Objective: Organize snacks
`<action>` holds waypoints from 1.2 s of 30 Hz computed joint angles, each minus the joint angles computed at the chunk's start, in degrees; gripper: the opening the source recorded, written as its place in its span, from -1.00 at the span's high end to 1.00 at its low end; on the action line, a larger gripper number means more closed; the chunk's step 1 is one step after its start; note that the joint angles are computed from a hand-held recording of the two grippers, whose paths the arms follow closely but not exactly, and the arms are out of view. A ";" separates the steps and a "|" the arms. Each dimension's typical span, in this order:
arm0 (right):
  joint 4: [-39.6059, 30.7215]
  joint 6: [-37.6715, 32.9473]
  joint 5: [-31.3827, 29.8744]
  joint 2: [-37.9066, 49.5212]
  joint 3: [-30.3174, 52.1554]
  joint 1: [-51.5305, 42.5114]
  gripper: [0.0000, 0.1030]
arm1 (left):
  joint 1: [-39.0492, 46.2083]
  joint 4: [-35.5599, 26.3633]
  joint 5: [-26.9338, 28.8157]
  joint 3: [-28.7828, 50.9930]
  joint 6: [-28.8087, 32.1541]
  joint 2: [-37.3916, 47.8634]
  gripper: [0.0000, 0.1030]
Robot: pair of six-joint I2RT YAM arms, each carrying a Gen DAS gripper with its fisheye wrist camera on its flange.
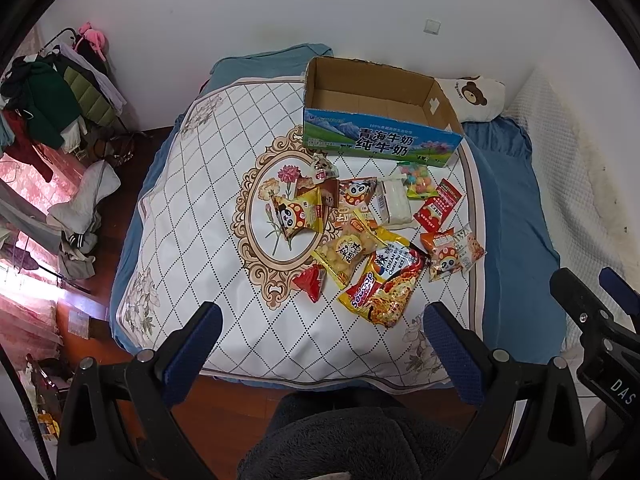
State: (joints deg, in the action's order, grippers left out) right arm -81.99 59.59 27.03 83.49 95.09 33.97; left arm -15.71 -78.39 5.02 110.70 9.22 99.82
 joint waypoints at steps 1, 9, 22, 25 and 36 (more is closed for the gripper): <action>-0.12 0.08 0.13 -0.14 0.01 0.08 -1.00 | -0.05 0.04 -0.02 -0.21 -0.04 -0.31 -1.00; -0.61 0.19 0.60 -0.28 0.38 0.22 -1.00 | -0.10 -0.83 0.48 1.23 -0.21 -0.21 -1.00; -0.83 0.11 0.65 -0.66 0.54 -0.01 -1.00 | -0.34 -0.55 0.31 0.88 -0.30 -0.59 -1.00; -0.82 0.35 0.54 -0.94 0.40 -0.01 -1.00 | -0.15 -0.32 0.38 0.21 -0.20 -0.97 -1.00; 4.14 1.09 -3.15 -2.91 -5.63 -2.31 -1.00 | 0.33 2.13 -0.17 -1.57 -0.57 -0.82 -1.00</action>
State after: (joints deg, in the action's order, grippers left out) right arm -77.85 60.67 23.89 80.57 89.46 31.67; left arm -15.38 -76.26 4.85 109.12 8.65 99.00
